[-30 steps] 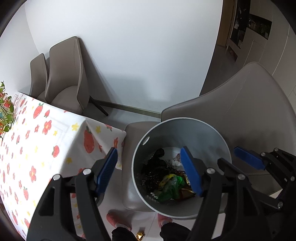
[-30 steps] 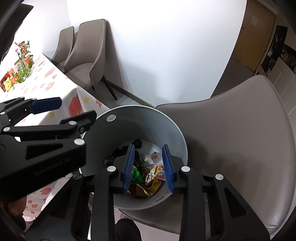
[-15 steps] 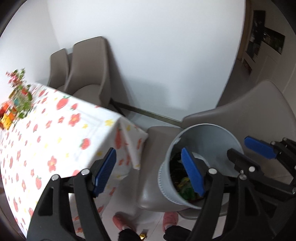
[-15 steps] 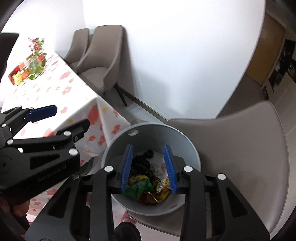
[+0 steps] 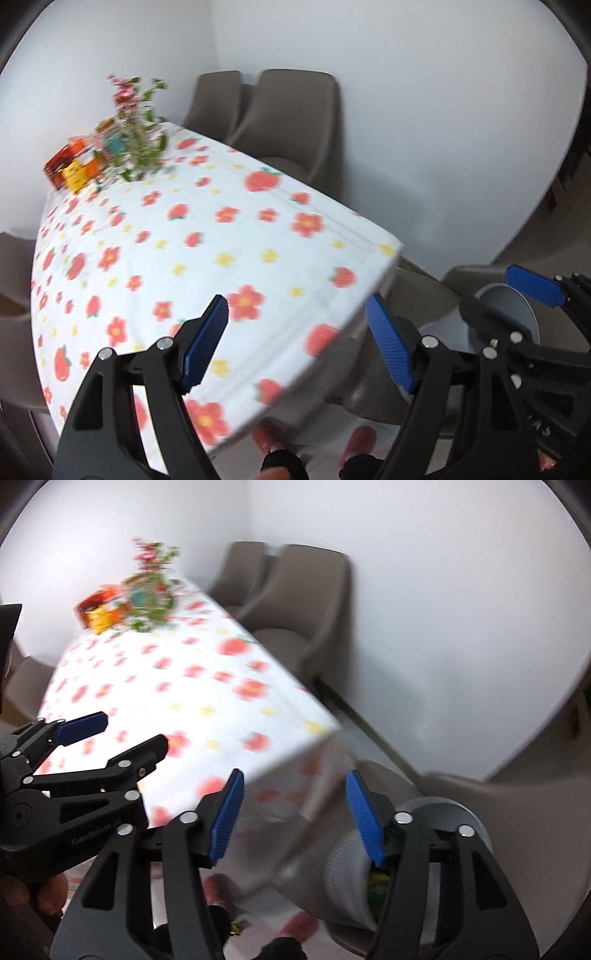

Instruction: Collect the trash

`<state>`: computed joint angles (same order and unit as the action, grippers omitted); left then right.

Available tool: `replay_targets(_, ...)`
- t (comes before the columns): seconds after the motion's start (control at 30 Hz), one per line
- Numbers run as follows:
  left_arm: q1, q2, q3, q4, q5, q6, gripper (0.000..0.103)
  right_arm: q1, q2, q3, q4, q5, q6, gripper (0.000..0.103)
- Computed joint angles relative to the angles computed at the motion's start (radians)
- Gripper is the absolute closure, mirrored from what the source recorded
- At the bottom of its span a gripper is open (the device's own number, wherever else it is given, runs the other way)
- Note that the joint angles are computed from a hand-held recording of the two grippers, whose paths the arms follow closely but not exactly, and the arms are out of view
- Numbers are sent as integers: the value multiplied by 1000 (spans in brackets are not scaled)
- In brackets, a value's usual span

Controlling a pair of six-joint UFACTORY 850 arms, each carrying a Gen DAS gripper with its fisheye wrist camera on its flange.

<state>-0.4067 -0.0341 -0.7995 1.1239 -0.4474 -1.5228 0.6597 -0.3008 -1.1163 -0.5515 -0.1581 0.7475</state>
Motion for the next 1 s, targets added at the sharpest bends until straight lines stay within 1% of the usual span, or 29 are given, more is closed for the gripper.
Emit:
replay_targets(0.07,46,46,29,1,-30,8,26,37,-37,-63,162,-7,-168,44)
replay_targets(0.1,76,69,44,-8,-31,26,26,51,-53,-91,230,-13,-240,44)
replay_targets(0.13,108,94,58,-23,-30,48,26,69,-75,-129,294,-22,-308,44)
replay_targets(0.17,141,117,70,-41,-34,73,26,87,-95,-164,320,-29,-338,44)
replay_targets(0.27,230,181,102,-82,-57,140,21,135,-149,-262,358,-59,-387,44)
replay_targets(0.37,313,241,125,-123,-86,221,21,183,-198,-358,351,-98,-388,44)
replay_targets(0.47,396,298,139,-180,-94,317,20,217,-236,-439,407,-137,-441,44)
replay_targets(0.57,472,336,136,-271,-102,436,20,243,-262,-506,426,-176,-465,44)
replay_targets(0.7,521,354,112,-350,-147,537,20,265,-286,-572,449,-215,-509,40)
replay_targets(0.8,540,366,93,-405,-161,579,20,268,-304,-620,529,-251,-605,40)
replay_targets(0.93,530,370,72,-393,-217,528,20,262,-321,-673,616,-293,-726,39)
replay_targets(1.0,535,373,63,-413,-234,527,20,257,-320,-682,642,-302,-772,39)
